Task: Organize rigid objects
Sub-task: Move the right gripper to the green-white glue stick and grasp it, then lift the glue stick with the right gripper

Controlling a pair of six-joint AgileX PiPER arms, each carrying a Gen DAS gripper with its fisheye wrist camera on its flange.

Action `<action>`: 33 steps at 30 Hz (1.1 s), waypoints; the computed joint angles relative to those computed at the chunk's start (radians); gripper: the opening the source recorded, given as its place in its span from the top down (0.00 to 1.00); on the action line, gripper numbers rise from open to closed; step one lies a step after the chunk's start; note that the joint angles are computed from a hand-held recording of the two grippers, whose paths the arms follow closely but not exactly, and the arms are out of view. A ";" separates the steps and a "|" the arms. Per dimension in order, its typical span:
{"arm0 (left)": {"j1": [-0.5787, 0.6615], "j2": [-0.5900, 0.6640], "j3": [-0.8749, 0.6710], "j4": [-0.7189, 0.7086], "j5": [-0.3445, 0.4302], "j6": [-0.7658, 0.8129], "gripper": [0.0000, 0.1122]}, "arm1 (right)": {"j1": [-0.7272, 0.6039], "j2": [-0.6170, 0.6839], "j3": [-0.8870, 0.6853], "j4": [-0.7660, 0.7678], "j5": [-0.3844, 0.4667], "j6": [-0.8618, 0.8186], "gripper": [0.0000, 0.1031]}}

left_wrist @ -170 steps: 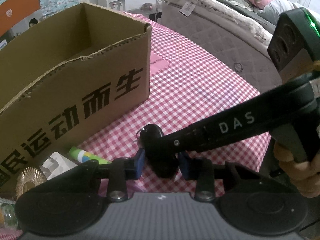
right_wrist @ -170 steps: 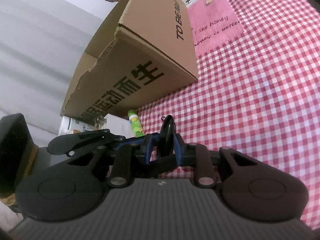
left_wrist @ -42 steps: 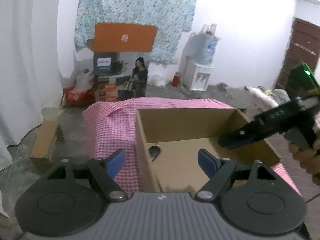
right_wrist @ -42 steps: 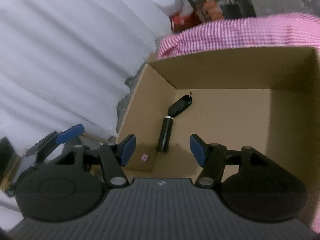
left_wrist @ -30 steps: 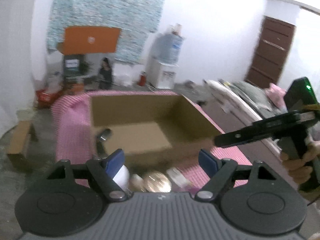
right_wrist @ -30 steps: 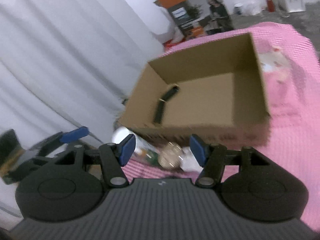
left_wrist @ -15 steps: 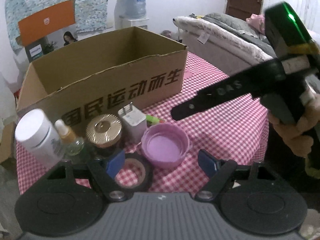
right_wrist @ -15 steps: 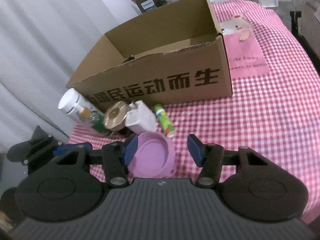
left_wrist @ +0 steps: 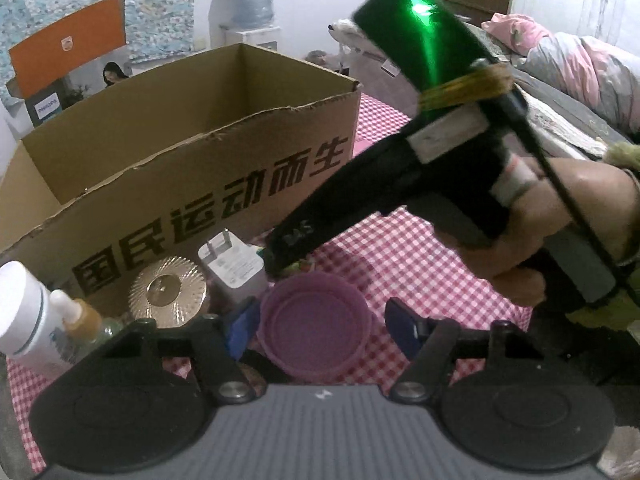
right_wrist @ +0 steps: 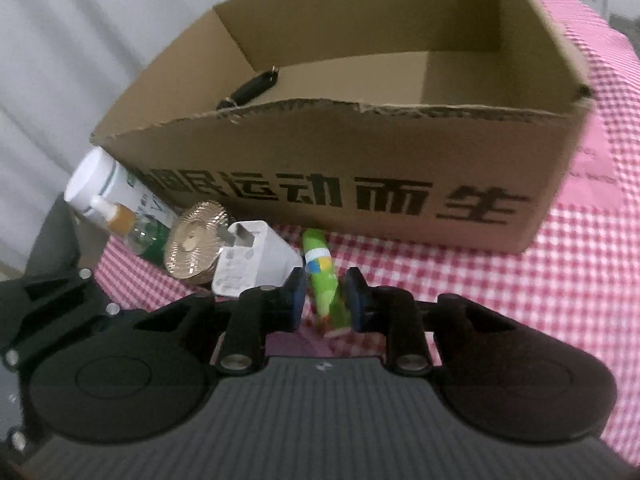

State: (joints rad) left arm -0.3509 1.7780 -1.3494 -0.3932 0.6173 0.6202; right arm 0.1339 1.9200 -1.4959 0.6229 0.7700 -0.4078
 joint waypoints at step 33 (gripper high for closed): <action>-0.148 0.234 -0.292 0.014 0.233 -0.139 0.49 | -0.314 -0.272 0.456 0.287 0.081 -0.231 0.86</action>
State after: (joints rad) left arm -0.4988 2.0118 -1.6414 -0.3794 0.8506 0.4813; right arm -0.1799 1.6481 -1.0399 0.9102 0.8511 -0.6386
